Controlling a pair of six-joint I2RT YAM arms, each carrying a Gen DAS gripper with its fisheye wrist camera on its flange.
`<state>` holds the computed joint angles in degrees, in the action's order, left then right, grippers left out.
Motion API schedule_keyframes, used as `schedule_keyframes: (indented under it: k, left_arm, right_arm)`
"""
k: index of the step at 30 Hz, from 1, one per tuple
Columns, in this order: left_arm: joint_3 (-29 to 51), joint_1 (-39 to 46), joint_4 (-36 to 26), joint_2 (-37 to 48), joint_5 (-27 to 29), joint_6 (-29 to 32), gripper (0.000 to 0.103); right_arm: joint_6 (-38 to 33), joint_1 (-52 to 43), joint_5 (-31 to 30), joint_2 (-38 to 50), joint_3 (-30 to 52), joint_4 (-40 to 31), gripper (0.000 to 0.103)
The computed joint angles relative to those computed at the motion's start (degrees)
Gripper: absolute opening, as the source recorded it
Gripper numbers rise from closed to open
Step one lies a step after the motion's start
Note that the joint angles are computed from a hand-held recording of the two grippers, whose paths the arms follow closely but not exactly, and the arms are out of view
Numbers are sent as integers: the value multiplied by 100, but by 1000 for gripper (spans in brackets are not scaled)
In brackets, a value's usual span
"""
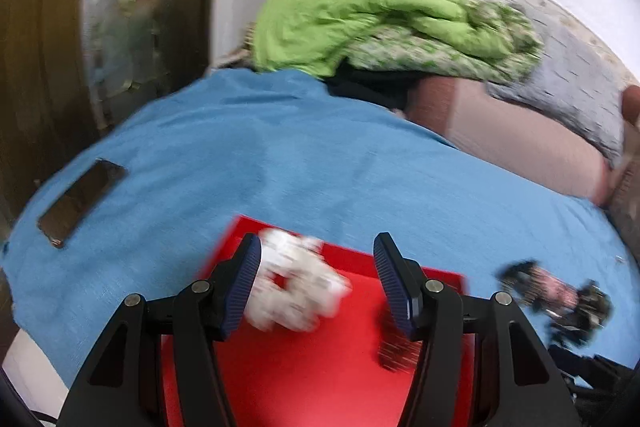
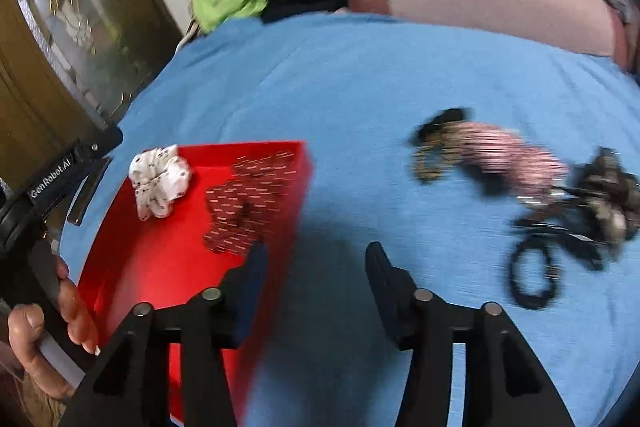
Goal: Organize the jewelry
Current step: 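Return both tools to the pile and grasp the plaid scrunchie with left tool, then grasp the black sheer scrunchie with the right tool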
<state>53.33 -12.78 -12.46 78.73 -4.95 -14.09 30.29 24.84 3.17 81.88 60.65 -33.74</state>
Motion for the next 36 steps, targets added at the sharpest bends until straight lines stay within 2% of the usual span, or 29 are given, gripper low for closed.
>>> schedule_keyframes:
  k: [2,5,11,14,18,23,27,29,30,31,32,33,36]
  left_arm:
    - [114,-438,-285,-163,20,-101,58]
    - [453,-1100,-639,-58,-117,-165,66]
    - [1679,-2336,-1257,1152,25,-394,66]
    - [2401,-2724,-1543,1947,119,-410,66]
    - [3529,-2893,-1988,3066,481,-522,66]
    - [4854,-2776,-2534,4277,1100,-763,66]
    - [5448,-2729,-2796,4809,1295,-846,66]
    - [5549,-2735,-2822,4909,1302,-858,57]
    - [5615,-2741,-2858,4957,1304,-880,31]
    - [5679,-2720,-2938,5010,1408,-891,16]
    - [5668,-2687,-2951,5007,1504,-923,16]
    - [5574,-2664,-2887,4944,1493,-975,16]
    - [5190,-2655,-2770,4618,1325,-994,13]
  right_arm:
    - [-163,-403,-128,-671,-491,-146,56]
    - [-468,-1246,-474,-1577,-1051,-424,56]
    - [-1651,-3496,-1229,-2487,-1475,-868,56]
    - [-2086,-4500,-1670,-2366,-1436,-835,56]
    - [-2324,-5224,-2137,-1882,-1277,-528,62]
    - [-2437,-5425,-2404,-1125,-998,-72,72]
    - [-2406,-5299,-2337,-594,-869,201,72]
    - [-2417,-5253,-2336,-391,-834,283,72]
    - [-2413,-5222,-2296,-343,-838,325,72]
    - [-2393,-5201,-2252,-317,-851,380,68]
    - [-2388,-5207,-2278,-280,-842,386,48]
    - [-2405,-5224,-2344,-212,-796,330,24]
    - [-2395,-5248,-2328,-328,-823,241,16]
